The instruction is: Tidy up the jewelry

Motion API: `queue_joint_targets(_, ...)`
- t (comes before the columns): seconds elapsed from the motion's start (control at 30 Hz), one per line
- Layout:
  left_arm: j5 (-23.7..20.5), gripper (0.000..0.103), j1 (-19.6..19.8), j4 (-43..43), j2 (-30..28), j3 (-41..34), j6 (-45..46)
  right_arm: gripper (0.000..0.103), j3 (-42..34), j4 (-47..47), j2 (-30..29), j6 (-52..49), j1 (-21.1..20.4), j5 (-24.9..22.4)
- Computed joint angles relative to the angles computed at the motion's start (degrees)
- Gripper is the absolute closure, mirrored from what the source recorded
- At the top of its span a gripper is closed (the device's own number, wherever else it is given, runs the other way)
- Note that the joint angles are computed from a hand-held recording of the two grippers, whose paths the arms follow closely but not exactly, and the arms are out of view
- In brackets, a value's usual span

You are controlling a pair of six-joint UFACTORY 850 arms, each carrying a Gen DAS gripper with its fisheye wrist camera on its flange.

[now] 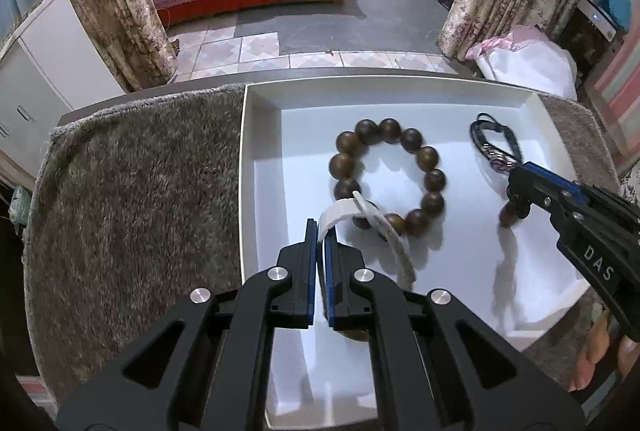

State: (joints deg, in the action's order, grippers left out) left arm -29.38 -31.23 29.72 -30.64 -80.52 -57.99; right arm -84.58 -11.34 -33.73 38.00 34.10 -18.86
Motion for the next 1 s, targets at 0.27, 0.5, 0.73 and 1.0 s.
queue_joint_targets(0.27,-3.7,0.101,0.6,0.1,-4.3,-4.2,1.9,0.093,-4.9,0.8,-5.0,-0.7,0.0,-3.6)
queue_joint_targets(0.5,-4.2,0.098,0.5,1.1,-4.6,-4.5,1.3,0.092,-6.2,-2.7,-5.8,1.8,0.6,-5.2)
queue_joint_targets(0.73,-3.3,0.092,0.0,3.3,-3.8,-3.4,-1.1,0.089,-7.0,-5.8,-6.1,3.0,1.5,-6.6)
queue_joint_targets(1.0,-1.4,0.076,-0.5,6.1,-0.4,-0.1,-4.9,0.072,-4.0,-8.2,-3.3,5.1,1.4,-5.0)
